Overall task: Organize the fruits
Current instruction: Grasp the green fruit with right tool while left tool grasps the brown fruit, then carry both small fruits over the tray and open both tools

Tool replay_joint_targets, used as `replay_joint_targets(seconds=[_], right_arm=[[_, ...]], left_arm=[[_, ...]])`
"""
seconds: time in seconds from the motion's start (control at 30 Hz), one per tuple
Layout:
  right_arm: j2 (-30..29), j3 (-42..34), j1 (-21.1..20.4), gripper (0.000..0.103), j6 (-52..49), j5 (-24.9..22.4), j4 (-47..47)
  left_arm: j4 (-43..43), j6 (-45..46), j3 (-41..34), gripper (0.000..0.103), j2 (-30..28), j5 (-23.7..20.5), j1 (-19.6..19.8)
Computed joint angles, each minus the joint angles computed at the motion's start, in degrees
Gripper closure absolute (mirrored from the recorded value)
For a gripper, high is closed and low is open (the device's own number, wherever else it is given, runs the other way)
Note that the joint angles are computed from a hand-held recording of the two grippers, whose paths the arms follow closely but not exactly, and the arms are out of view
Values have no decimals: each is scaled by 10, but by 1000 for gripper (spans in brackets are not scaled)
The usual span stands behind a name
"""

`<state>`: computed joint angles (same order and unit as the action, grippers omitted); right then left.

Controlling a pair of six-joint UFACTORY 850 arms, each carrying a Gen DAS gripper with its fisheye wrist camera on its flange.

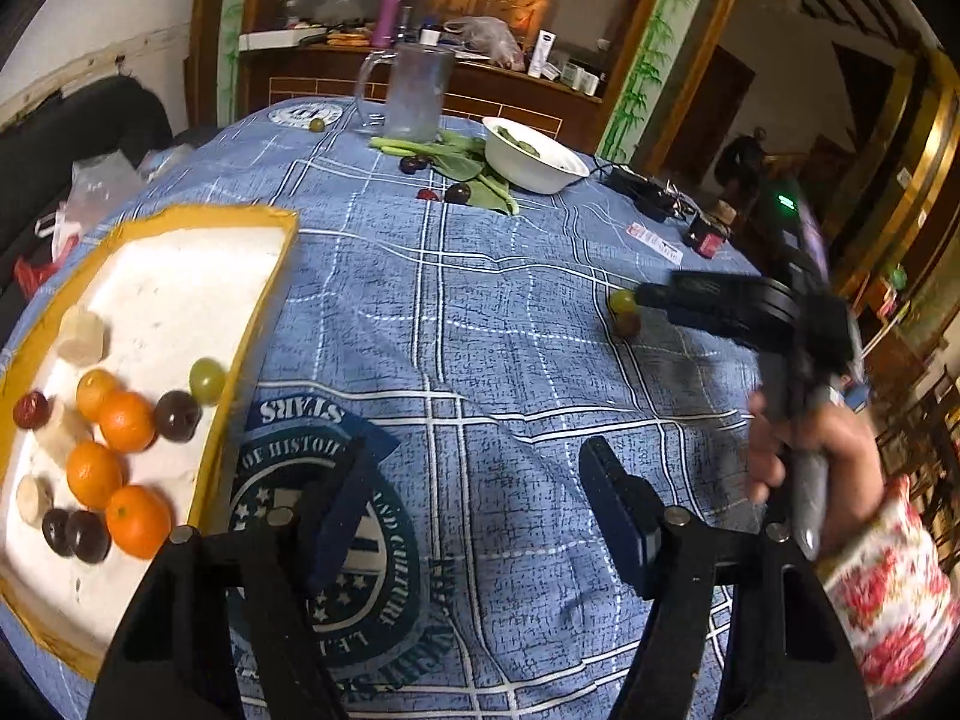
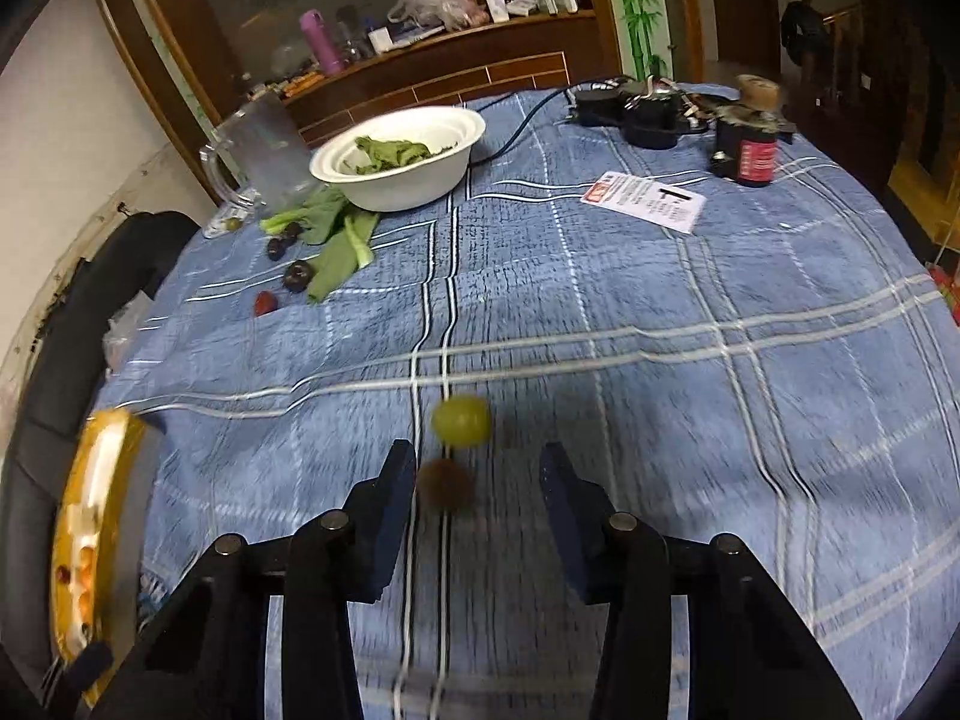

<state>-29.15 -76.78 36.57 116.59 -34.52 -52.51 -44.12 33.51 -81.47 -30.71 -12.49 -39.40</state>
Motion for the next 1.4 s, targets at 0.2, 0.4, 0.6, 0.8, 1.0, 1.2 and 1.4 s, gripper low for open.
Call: replay_joint_targets(seconds=[0.2, 0.4, 0.6, 0.8, 1.0, 1.2, 1.4], right_arm=[[-42, -38, -16, 59, -42, -3, 23], [-10, 5, -12, 77, 32, 26, -32], [55, 98, 19, 77, 185, 19, -110], [99, 169, 45, 77, 317, -37, -187], [105, 176, 37, 76, 326, -23, -210], [99, 164, 40, 76, 302, -34, -203], [103, 171, 38, 76, 332, -18, -231]], left_arm=[[40, -35, -25, 34, -18, -20, -6], [93, -76, -85, 34, -54, -51, -19], [160, -131, -204, 34, -135, -105, -47], [216, -194, -371, 34, -250, -162, -71], [243, -234, -508, 58, -345, -199, -77], [274, -223, -497, 83, -344, -164, -87], [170, -152, -464, 83, -323, -155, -69]])
